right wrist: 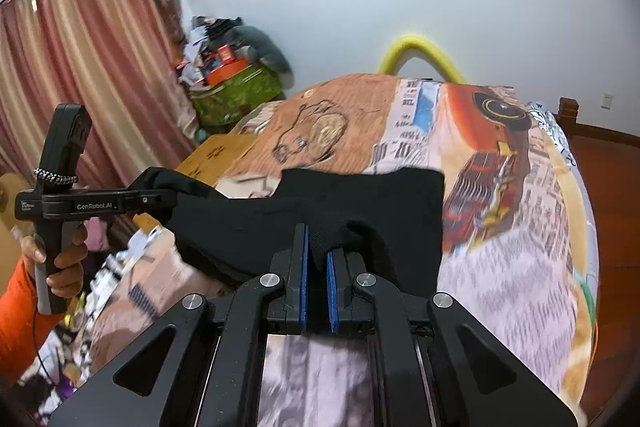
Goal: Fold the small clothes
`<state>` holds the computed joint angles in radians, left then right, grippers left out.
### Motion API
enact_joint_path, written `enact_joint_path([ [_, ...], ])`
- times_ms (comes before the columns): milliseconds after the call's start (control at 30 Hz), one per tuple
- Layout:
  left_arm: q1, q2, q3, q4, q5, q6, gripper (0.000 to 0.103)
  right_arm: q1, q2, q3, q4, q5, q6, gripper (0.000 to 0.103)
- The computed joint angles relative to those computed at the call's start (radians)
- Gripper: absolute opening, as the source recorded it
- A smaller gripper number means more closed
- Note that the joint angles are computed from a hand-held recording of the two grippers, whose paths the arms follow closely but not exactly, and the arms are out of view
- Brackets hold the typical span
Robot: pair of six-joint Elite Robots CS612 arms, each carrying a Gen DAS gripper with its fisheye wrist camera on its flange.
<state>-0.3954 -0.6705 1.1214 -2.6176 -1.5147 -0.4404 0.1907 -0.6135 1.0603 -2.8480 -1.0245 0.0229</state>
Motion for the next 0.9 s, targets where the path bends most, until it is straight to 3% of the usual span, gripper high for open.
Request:
enact_joint_path([
  [300,0.047,0.272,-0.449,0.289,-0.019,0.020,0.016,0.013,0.190,-0.340,0.205,-0.076,0.032,0.007],
  [367,0.050,0.321,-0.534,0.357,0.003,0.015,0.022,0.015,0.233,-0.418,0.277,-0.097,0.054,0.008],
  [400,0.051,0.337,-0.563,0.378,0.013,0.010,0.032,0.015,0.251,-0.451,0.305,-0.111,0.070,0.010],
  [467,0.051,0.336,-0.558,0.357,0.038,0.011,0.049,0.013,0.272,-0.487,0.336,-0.129,0.115,0.014],
  [533,0.051,0.301,-0.485,0.266,0.048,0.024,0.071,0.009,0.274,-0.485,0.330,-0.118,0.144,0.028],
  [567,0.051,0.281,-0.443,0.222,0.050,0.029,0.074,0.008,0.262,-0.459,0.306,-0.128,0.151,0.033],
  [633,0.051,0.244,-0.376,0.172,0.056,0.035,0.076,0.006,0.225,-0.385,0.241,-0.155,0.153,0.052],
  [767,0.049,0.175,-0.240,0.125,0.056,0.041,0.079,-0.001,0.154,-0.256,0.198,-0.144,0.118,0.056],
  [900,0.047,0.139,-0.146,0.145,0.034,0.031,0.079,0.000,0.108,-0.159,0.207,-0.157,0.062,0.058],
])
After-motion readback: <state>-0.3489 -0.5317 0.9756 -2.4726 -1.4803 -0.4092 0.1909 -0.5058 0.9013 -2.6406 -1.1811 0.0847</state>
